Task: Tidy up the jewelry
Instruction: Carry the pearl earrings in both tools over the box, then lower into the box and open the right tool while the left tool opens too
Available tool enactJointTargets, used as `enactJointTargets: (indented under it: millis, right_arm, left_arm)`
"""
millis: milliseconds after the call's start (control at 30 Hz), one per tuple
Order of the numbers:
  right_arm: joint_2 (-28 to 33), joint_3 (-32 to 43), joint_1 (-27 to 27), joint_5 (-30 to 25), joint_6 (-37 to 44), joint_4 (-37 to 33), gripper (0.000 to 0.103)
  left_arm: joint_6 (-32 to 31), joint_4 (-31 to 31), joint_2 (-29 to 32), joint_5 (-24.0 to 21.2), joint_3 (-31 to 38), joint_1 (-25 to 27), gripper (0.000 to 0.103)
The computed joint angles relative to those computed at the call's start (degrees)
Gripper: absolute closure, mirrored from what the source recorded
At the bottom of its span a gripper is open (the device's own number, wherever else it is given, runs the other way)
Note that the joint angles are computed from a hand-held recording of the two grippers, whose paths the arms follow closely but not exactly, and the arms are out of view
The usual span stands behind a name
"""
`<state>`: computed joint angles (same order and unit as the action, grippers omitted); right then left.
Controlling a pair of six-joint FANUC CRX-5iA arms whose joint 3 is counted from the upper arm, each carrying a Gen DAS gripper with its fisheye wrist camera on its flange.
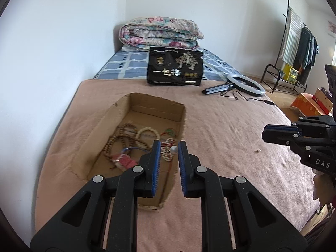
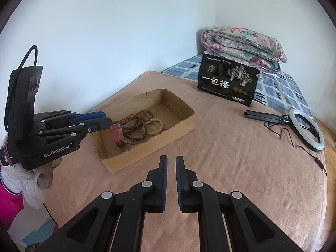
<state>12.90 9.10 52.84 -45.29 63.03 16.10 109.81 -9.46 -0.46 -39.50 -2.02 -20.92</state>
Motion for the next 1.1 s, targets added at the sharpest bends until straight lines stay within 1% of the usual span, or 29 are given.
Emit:
enactJointTargets:
  millis: [367, 767, 1100]
  right_arm:
    - [7.6, 10.3, 0.5, -2.1, 3.7, -2.7, 0.097]
    - [15.5, 20.7, 0.3, -5.2, 7.1, -4.7, 0.097]
    - [19.7, 26.1, -0.5, -6.8, 9.0, -8.6, 0.097]
  left_arm:
    - [-1.2, 0.4, -3.1, -0.3, -3.7, 4.7, 0.088]
    - [-2.9, 2.5, -2.2, 0.8, -4.8, 8.1, 0.088]
    - [-3.3, 3.6, -1.3, 1.3, -5.7, 9.3, 0.088]
